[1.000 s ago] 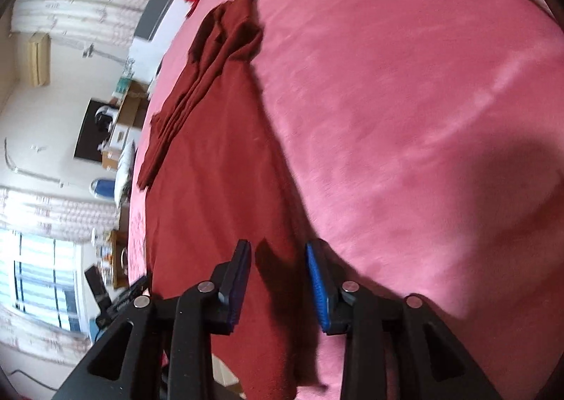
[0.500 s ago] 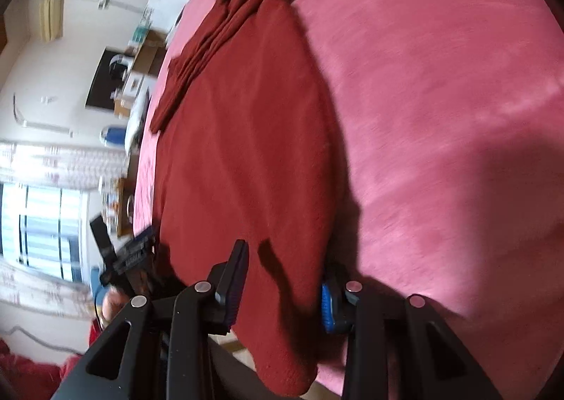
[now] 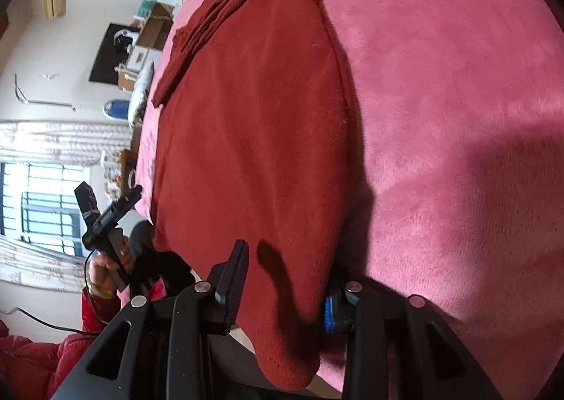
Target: Fold clothes
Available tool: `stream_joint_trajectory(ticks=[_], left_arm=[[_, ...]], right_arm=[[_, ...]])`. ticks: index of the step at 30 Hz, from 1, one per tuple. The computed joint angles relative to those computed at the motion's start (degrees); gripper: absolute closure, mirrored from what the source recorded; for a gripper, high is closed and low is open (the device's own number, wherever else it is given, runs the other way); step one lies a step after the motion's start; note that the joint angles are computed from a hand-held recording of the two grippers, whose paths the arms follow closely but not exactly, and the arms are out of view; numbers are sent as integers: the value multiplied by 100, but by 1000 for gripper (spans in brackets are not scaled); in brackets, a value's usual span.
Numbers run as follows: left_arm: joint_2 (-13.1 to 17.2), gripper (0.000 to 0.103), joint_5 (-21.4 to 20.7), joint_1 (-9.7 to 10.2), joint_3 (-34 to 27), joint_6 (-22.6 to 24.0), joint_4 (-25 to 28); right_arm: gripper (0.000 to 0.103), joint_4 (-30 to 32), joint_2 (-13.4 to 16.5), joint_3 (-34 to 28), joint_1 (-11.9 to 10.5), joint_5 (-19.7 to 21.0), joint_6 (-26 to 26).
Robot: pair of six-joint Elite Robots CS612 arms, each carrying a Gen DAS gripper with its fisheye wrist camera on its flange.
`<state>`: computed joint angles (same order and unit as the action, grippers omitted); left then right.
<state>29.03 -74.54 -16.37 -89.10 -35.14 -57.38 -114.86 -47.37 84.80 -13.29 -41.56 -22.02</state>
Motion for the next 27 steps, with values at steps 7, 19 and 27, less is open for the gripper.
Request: stream_joint_trajectory(ticks=[7, 19, 27], left_arm=[[17, 1, 1996, -137, 376, -702, -121], [-73, 1, -1502, -78, 442, 1841, 53], [-78, 1, -2645, 27, 98, 2702, 857]], right_arm=[[69, -31, 13, 50, -49, 171, 79], [69, 174, 34, 0, -84, 304, 102], [69, 273, 64, -51, -94, 335, 55]])
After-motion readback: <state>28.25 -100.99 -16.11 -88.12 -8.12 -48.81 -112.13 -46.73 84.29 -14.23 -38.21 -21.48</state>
